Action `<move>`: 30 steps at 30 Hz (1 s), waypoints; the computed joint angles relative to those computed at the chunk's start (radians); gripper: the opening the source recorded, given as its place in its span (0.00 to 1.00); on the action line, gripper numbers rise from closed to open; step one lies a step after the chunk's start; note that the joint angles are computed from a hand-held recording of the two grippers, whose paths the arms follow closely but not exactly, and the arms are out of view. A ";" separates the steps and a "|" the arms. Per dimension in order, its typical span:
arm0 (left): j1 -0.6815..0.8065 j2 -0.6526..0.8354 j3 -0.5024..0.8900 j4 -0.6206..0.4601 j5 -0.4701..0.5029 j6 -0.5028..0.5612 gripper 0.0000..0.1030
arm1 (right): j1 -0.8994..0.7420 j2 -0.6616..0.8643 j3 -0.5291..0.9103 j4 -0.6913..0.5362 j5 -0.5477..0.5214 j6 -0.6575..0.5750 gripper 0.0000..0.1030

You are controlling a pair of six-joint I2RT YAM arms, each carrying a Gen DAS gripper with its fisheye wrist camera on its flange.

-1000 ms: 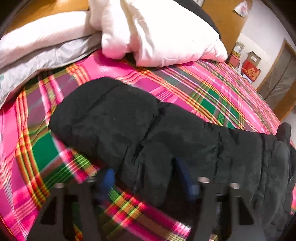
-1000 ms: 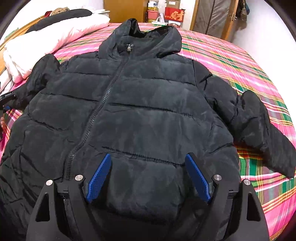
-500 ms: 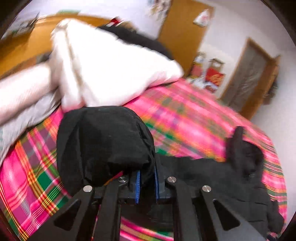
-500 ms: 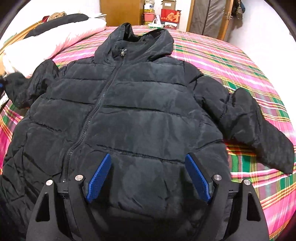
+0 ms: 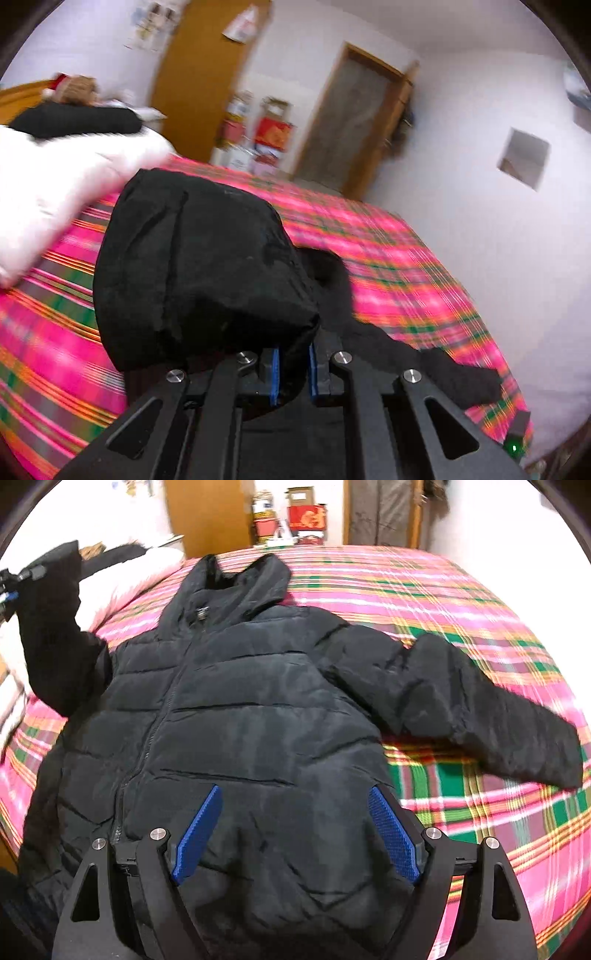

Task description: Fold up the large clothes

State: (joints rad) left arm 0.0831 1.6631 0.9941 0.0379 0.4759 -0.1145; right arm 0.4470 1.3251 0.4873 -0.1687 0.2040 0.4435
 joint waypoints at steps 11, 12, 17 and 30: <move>-0.285 0.376 0.104 0.019 -0.081 -0.040 0.30 | -0.199 0.033 -0.095 0.150 -0.162 -0.038 0.79; -0.287 0.405 0.125 -0.001 -0.053 -0.048 0.44 | -0.201 0.040 -0.099 0.162 -0.169 -0.034 0.79; -0.296 0.378 0.069 0.044 0.041 -0.083 0.78 | -0.216 0.018 -0.115 0.180 -0.201 -0.024 0.79; -0.096 0.063 -0.137 0.057 -0.119 0.031 0.80 | -0.080 0.071 0.061 0.156 -0.104 -0.005 0.79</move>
